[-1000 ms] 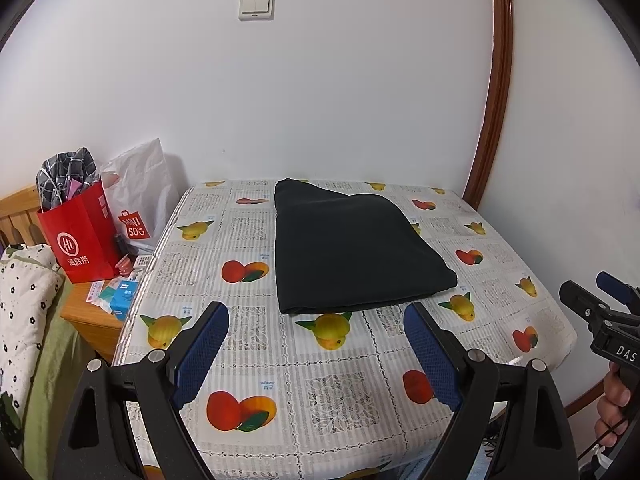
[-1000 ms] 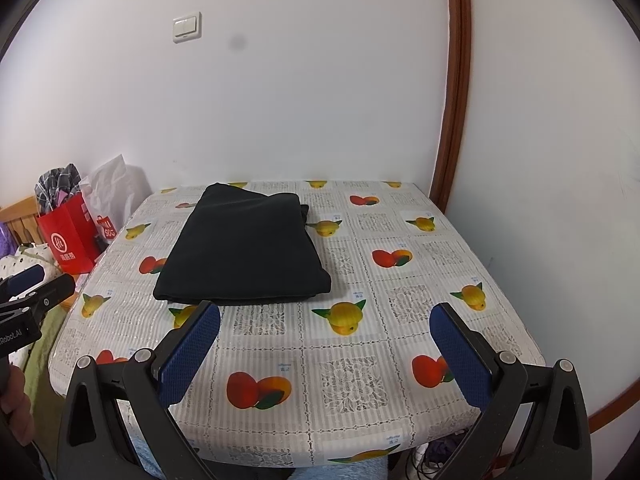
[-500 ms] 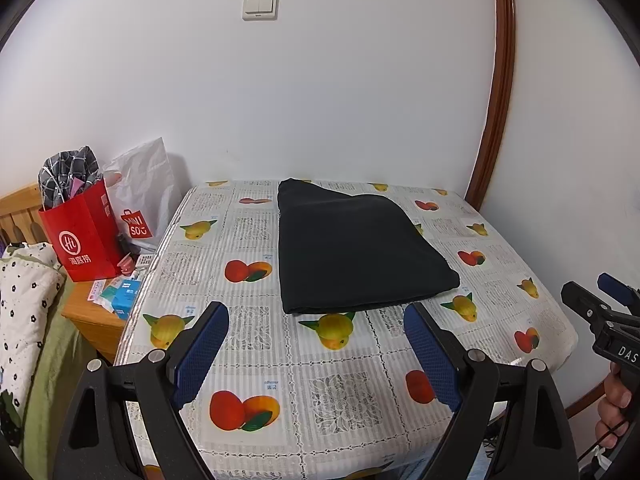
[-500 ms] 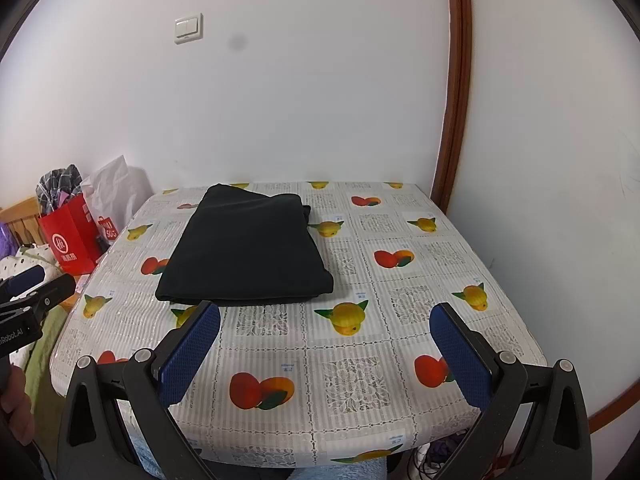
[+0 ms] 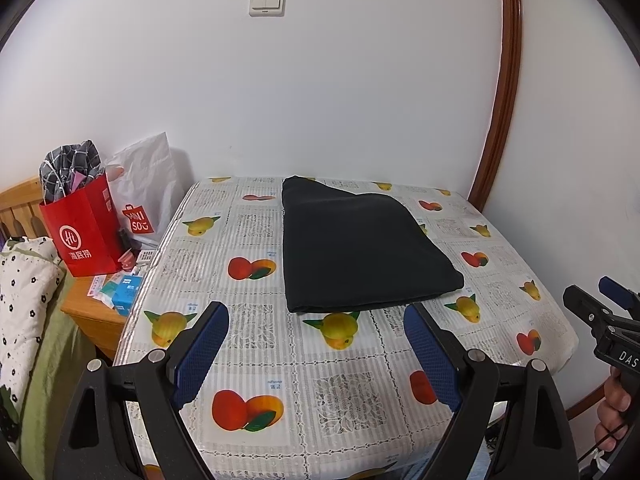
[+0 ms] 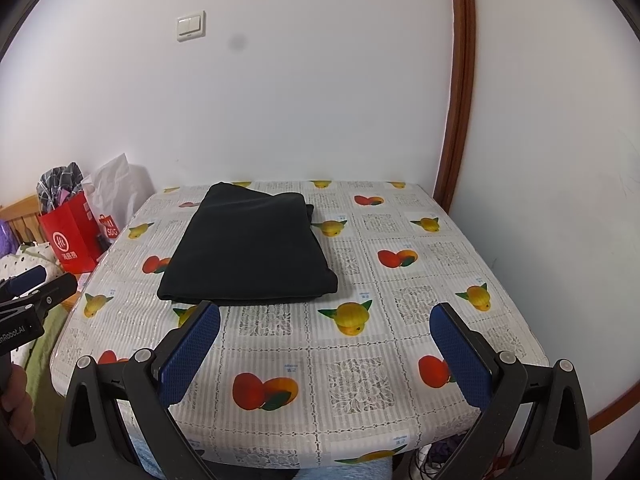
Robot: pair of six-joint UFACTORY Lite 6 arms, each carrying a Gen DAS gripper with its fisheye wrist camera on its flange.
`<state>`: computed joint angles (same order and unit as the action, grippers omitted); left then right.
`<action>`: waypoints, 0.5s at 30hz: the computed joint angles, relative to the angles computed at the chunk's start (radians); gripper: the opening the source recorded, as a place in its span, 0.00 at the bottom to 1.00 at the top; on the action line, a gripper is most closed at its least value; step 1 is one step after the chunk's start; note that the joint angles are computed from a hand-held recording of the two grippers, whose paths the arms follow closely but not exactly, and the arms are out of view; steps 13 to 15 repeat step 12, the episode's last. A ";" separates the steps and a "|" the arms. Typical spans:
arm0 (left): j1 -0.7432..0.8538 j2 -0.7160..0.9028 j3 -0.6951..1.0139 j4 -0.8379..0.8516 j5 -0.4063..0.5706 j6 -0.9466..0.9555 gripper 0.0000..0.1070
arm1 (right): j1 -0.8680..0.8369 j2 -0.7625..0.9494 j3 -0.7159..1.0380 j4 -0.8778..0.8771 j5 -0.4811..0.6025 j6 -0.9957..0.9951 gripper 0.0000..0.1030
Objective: Fold small clothes
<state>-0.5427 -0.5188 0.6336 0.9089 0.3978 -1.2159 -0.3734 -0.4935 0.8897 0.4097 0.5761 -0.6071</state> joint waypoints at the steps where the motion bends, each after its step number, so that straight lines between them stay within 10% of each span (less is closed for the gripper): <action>1: -0.002 -0.003 -0.001 0.003 0.002 -0.003 0.83 | 0.001 -0.002 -0.001 0.001 0.001 -0.001 1.00; 15: -0.014 -0.002 0.005 0.006 0.017 -0.006 0.83 | -0.024 0.010 0.005 0.035 0.009 -0.037 1.00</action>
